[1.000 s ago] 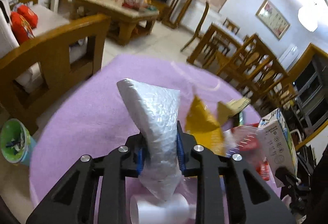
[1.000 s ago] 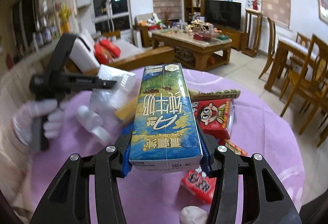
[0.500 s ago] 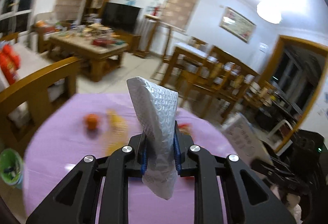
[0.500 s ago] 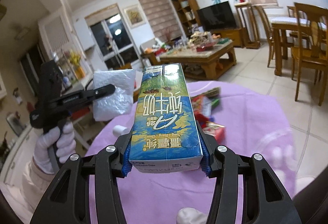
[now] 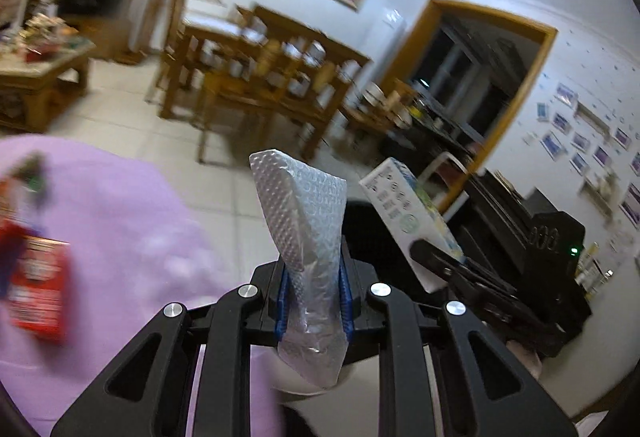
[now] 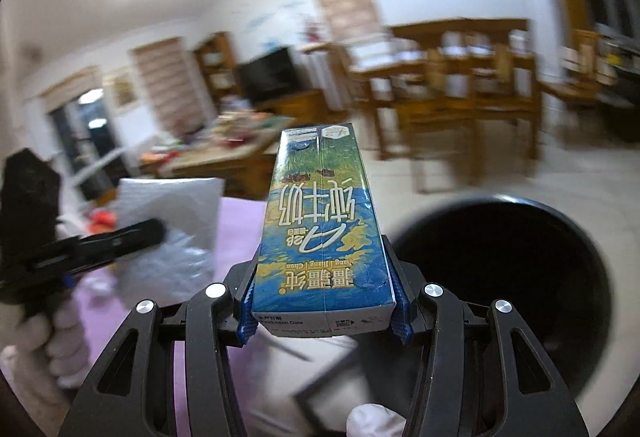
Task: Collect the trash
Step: 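Carry both items over the black bin and open both tools to drop them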
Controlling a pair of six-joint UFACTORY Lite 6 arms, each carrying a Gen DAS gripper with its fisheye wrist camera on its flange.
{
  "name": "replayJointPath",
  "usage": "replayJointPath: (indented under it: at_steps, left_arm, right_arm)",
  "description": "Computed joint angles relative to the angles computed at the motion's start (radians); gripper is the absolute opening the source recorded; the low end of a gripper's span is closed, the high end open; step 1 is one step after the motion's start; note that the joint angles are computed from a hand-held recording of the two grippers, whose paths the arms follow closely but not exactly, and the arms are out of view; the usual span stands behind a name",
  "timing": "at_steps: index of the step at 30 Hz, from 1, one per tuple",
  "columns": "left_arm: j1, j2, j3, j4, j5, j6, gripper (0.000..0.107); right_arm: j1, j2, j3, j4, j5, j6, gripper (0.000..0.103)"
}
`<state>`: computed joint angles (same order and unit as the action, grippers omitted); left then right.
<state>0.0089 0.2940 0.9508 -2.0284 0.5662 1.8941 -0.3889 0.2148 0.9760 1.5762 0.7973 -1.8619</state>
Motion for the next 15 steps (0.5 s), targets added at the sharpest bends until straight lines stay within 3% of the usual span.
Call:
replayJointPath:
  at_steps: [4, 10, 15]
  left_arm:
    - [-0.162, 0.226, 0.221, -0.043, -0.05, -0.043, 0.02]
    - [-0.329, 0.515, 0.574, 0.029, -0.179, -0.203, 0.02]
    - [-0.369, 0.514, 0.567, 0.14, -0.243, -0.25, 0.02]
  right_arm:
    - [-0.112, 0.196, 0.071, 0.091, -0.076, -0.163, 0.051]
    - [-0.232, 0.41, 0.217, 0.064, -0.11, -0.201, 0.051]
    - [-0.262, 0.515, 0.281, 0.072, -0.148, -0.235, 0.051]
